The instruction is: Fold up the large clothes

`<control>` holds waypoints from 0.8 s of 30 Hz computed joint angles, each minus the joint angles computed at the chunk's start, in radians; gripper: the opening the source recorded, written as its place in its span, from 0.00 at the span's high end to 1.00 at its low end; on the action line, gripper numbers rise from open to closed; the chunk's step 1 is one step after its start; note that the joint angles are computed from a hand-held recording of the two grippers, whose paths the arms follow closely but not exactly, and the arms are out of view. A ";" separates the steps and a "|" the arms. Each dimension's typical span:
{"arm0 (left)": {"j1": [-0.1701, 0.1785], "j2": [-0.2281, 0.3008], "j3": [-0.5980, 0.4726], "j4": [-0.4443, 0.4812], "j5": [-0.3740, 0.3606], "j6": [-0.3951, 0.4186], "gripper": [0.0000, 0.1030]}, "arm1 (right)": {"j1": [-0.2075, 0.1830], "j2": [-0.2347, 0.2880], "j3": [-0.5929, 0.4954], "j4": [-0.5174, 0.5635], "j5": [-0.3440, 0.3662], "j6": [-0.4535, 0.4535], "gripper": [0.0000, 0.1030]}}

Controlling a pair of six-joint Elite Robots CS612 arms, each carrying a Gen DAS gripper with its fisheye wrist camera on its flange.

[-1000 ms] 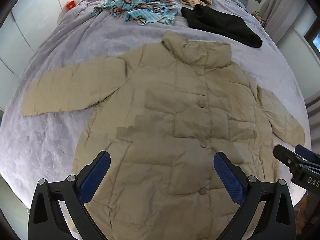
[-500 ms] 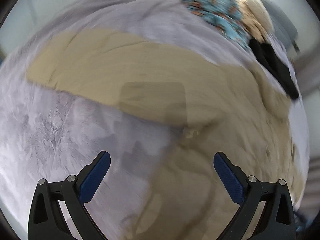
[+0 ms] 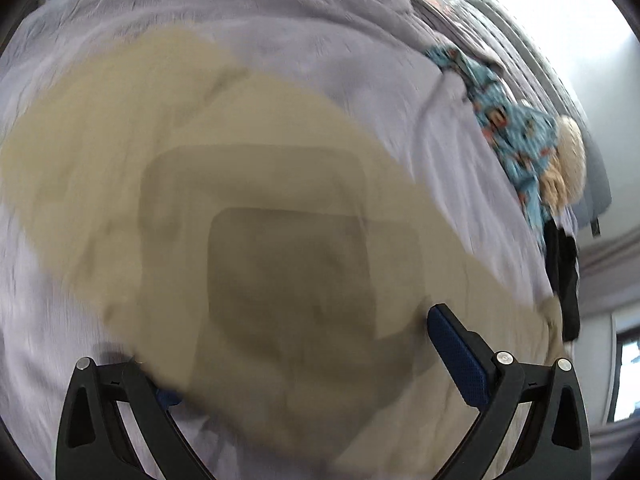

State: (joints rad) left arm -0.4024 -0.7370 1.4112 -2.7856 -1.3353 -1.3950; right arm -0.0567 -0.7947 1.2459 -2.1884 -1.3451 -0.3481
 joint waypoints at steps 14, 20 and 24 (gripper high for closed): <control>-0.017 -0.062 -0.037 -0.013 0.126 0.351 0.88 | 0.035 0.162 -0.239 0.053 0.297 0.190 0.87; -0.048 -0.041 -0.135 -0.053 0.106 0.544 0.88 | 0.059 0.244 -0.331 0.206 0.426 0.192 0.87; -0.077 0.007 -0.249 -0.036 0.050 0.638 0.88 | 0.063 0.260 -0.330 0.238 0.431 0.166 0.88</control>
